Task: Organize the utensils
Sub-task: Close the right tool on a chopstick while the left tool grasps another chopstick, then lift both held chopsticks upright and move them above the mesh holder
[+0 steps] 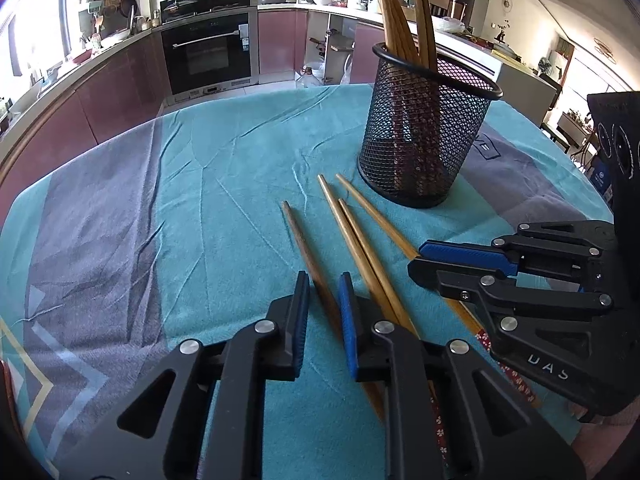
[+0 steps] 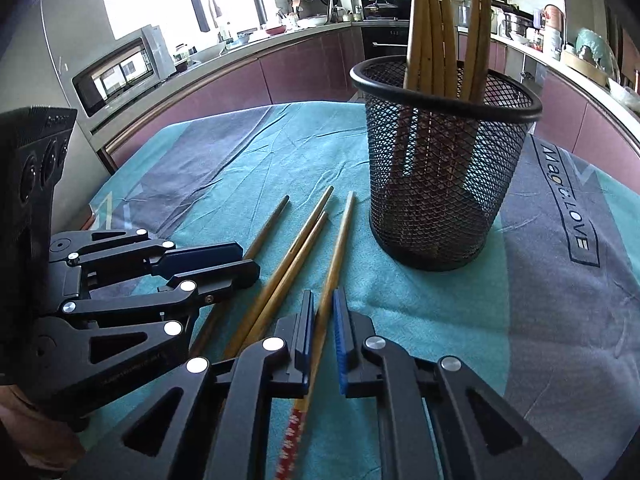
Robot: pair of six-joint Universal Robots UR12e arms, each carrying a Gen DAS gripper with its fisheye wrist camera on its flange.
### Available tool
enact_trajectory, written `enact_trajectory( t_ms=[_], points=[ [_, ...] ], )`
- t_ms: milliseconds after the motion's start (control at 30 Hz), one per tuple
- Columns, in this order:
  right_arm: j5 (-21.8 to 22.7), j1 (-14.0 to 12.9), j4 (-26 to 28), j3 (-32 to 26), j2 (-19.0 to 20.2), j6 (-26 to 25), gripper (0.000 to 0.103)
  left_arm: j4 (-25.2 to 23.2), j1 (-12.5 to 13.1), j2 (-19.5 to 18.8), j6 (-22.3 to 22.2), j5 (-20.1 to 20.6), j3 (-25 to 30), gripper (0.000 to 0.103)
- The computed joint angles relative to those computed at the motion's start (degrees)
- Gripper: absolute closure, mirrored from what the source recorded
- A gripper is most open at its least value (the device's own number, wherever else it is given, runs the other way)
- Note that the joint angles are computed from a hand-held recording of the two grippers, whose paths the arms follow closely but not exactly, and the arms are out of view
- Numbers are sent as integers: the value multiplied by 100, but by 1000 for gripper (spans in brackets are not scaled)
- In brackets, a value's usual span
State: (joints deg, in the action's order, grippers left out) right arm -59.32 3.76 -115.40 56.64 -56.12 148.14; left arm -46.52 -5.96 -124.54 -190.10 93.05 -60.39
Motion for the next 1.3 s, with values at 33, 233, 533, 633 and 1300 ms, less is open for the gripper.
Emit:
enact_trajectory(
  t_ms=[33, 233, 533, 633, 1300],
  points=[
    [38, -12, 44, -15, 6, 9, 97, 4, 2, 2, -30, -15, -4, 90],
    [191, -71, 117, -10, -11, 56, 98, 61, 19, 38, -126, -100, -67, 92],
    [615, -198, 234, -2, -54, 136, 98, 211, 96, 161, -232, -415, -240, 93],
    [842, -247, 322, -5, -73, 115, 98, 336, 120, 232, -219, -473, -319, 94],
    [1990, -570, -671, 104, -211, 757, 98, 1602, 253, 695, -52, -1271, -622, 96]
  ],
)
